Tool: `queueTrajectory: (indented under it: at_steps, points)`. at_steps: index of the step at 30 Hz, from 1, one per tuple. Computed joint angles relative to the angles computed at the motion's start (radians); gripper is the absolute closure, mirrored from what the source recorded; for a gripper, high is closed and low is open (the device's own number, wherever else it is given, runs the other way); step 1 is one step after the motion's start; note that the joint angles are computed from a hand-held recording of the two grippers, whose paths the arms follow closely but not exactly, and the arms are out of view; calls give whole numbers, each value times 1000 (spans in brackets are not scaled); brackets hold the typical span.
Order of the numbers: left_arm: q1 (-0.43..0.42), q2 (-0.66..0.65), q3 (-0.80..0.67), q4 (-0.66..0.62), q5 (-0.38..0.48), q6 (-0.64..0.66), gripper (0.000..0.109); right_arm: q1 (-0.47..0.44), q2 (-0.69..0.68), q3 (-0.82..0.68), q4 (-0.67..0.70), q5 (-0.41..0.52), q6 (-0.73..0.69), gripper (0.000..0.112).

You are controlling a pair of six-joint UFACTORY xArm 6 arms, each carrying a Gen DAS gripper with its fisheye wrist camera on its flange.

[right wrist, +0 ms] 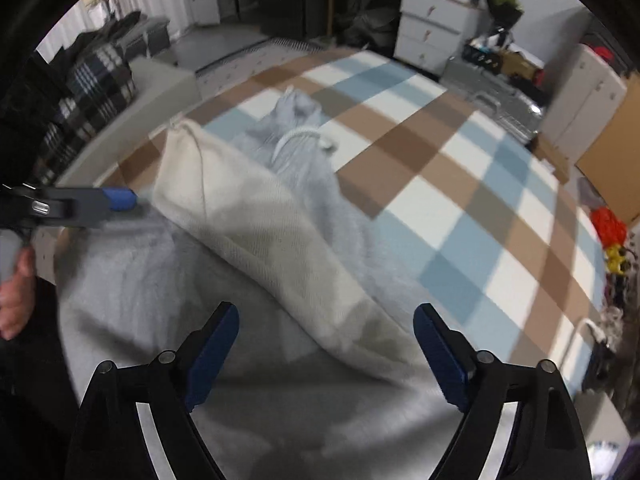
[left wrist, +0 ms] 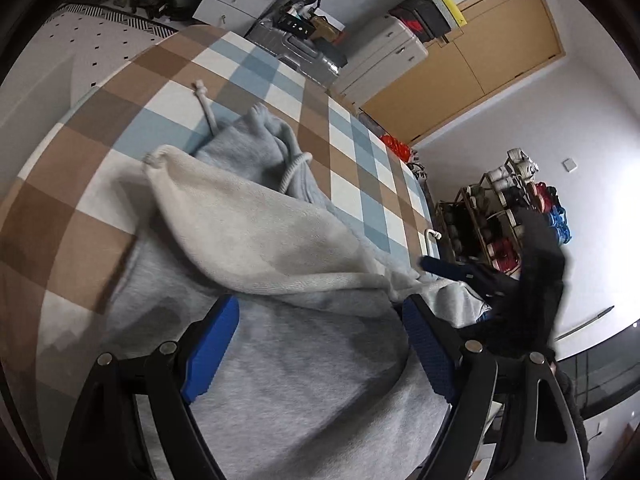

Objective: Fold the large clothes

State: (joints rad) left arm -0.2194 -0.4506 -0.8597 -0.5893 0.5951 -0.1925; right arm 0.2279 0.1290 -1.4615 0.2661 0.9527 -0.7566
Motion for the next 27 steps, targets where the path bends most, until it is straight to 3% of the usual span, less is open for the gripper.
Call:
queueTrajectory:
  at_steps: [2,4,5,8,13,17,20,23,26,27]
  points:
    - [12,-3,3,-4,4,-2,28,11,18,-1,-71,8,32,26]
    - [22,-5,3,-39,15,14,28,-4,36,-34,-39,78,41,34]
    - [32,-1,-1,-77,28,33,28,-6,36,-33,-27,73,46,46]
    - [46,5,-8,-134,48,54,28,-13,36,-46,-24,58,89,106]
    - [45,10,-14,-160,76,57,28,-47,126,-174,53,102,310,107]
    - [35,9,-12,-120,65,30,28,4,123,-146,-6,-41,352,112]
    - [41,7,-8,-98,65,16,28,15,124,-165,42,-144,376,112]
    - [50,14,-10,-102,73,7,28,22,150,-225,43,-149,392,111]
    - [56,16,-10,-106,87,4,28,13,149,-253,90,-67,276,103]
    - [57,14,-10,-116,93,8,28,5,145,-259,102,-20,227,81]
